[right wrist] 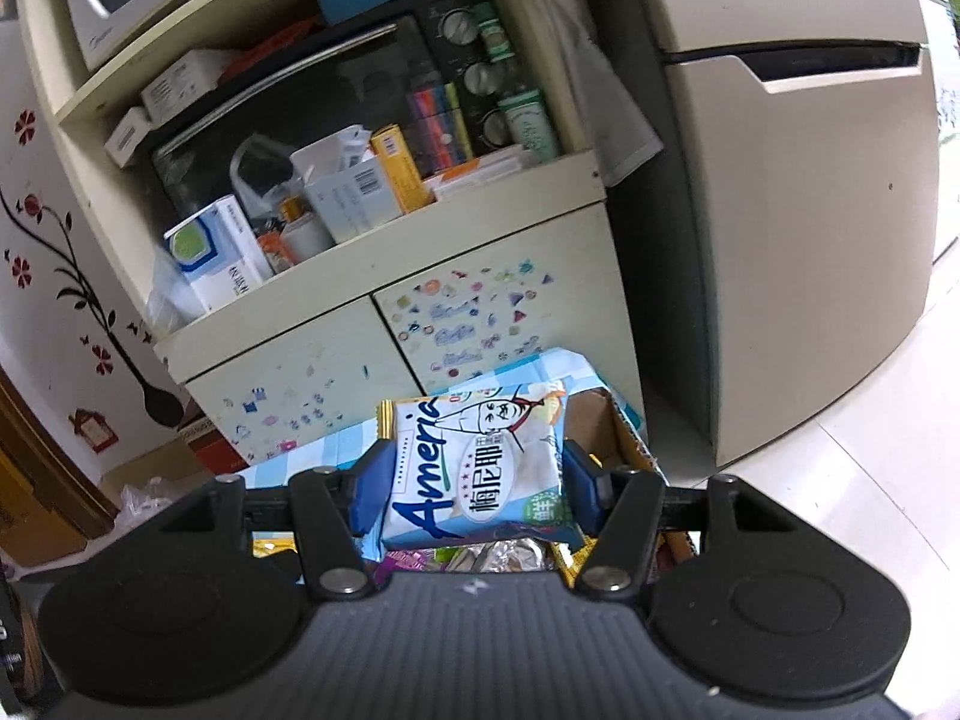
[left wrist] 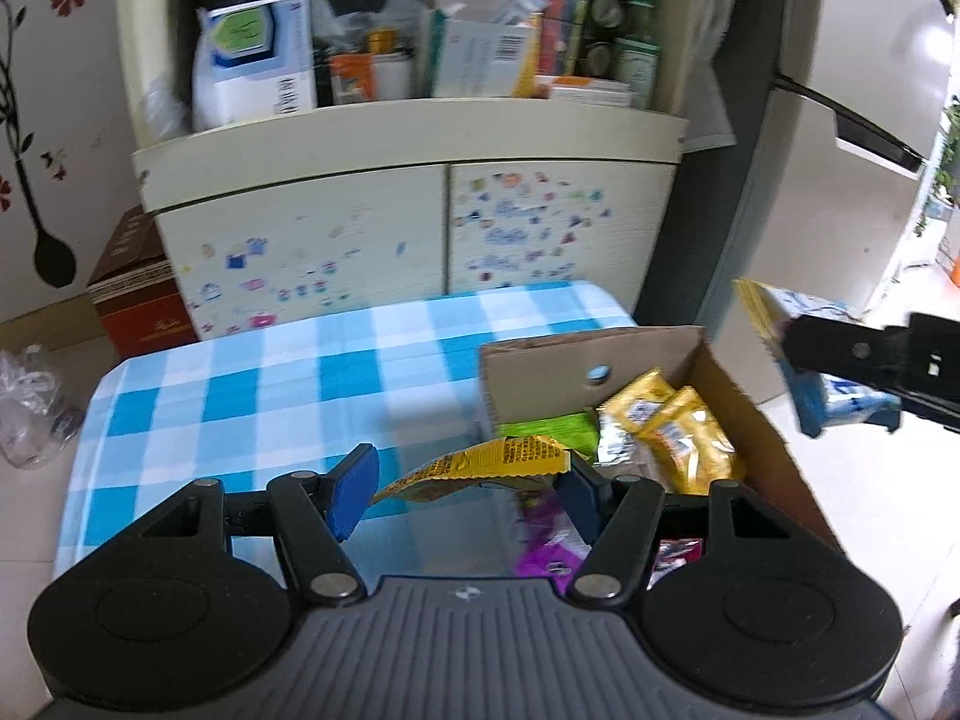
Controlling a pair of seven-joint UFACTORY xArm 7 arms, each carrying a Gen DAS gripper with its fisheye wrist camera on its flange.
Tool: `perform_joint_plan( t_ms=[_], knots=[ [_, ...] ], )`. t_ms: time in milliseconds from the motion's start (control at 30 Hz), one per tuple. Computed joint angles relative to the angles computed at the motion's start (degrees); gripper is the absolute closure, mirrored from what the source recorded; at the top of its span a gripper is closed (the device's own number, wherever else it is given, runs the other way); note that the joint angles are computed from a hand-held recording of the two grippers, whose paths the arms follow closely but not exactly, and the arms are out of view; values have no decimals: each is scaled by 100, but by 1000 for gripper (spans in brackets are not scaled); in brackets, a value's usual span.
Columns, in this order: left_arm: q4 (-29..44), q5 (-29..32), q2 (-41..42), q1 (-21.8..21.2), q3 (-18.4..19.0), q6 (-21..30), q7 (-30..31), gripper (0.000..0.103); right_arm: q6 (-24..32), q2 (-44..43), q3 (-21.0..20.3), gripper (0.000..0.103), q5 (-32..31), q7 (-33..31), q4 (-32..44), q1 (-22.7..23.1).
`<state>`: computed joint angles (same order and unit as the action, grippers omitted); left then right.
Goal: Organize snacks
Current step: 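Carry the yellow bag into the box with the left tool while the right carries the Ameria bag, then open both tools over the box to release the bags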
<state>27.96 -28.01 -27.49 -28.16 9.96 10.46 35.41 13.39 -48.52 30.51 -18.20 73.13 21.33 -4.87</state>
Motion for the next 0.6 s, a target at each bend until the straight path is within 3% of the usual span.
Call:
perform_joint_plan(
  t_ms=[600],
  knots=[
    [-391, 222, -350, -406, -382, 189, -361, 33, 66, -24, -418, 43, 278, -121, -247, 265]
  ],
)
